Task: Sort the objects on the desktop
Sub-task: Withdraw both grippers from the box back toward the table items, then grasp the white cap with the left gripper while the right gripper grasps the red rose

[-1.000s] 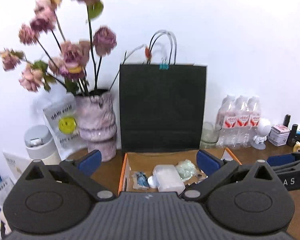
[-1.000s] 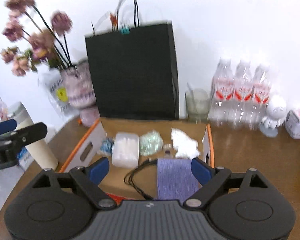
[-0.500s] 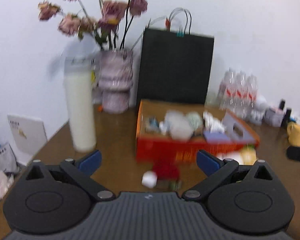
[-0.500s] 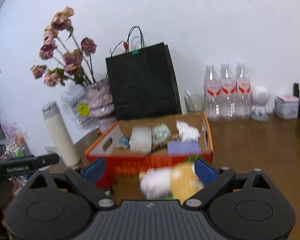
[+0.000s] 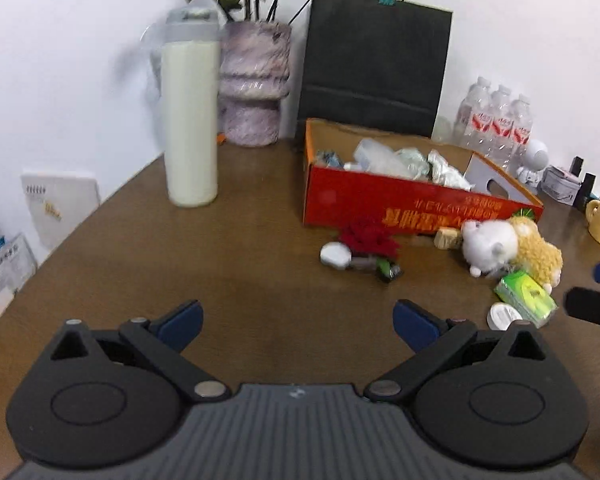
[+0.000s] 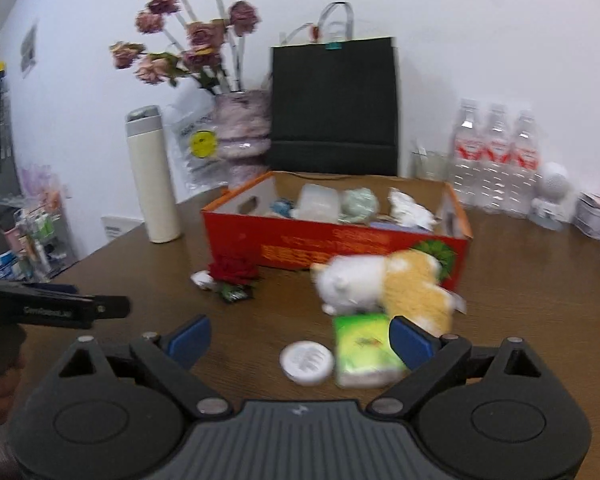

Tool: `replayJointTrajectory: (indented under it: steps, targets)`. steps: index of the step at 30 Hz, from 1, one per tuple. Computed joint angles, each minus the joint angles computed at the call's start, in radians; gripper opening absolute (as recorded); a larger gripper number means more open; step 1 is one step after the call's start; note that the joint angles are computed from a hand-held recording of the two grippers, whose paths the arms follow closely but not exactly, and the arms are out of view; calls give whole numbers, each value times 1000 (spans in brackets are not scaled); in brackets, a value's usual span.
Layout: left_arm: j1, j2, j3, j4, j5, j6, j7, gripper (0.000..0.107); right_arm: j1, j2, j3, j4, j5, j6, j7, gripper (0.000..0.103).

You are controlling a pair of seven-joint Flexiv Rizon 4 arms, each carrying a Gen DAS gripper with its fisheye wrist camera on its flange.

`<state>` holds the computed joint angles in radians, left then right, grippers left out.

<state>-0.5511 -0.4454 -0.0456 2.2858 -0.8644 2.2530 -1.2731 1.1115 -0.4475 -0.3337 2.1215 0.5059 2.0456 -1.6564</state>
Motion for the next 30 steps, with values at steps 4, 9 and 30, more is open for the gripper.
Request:
replayJointTrajectory:
  steps: [4,9,30]
  targets:
    - [45,-6,2,-18,51,-48,-14,103,-197,-59,178,-116,-170,-27,67,95]
    - [93,-1,11,8,142,-69,-96,103,-306,-220,249,-379,-358,-209,218,86]
    - [348,-179,-60,-347,663,-367,-190,47,-413,-122,268,-193,-507,-52,392,24]
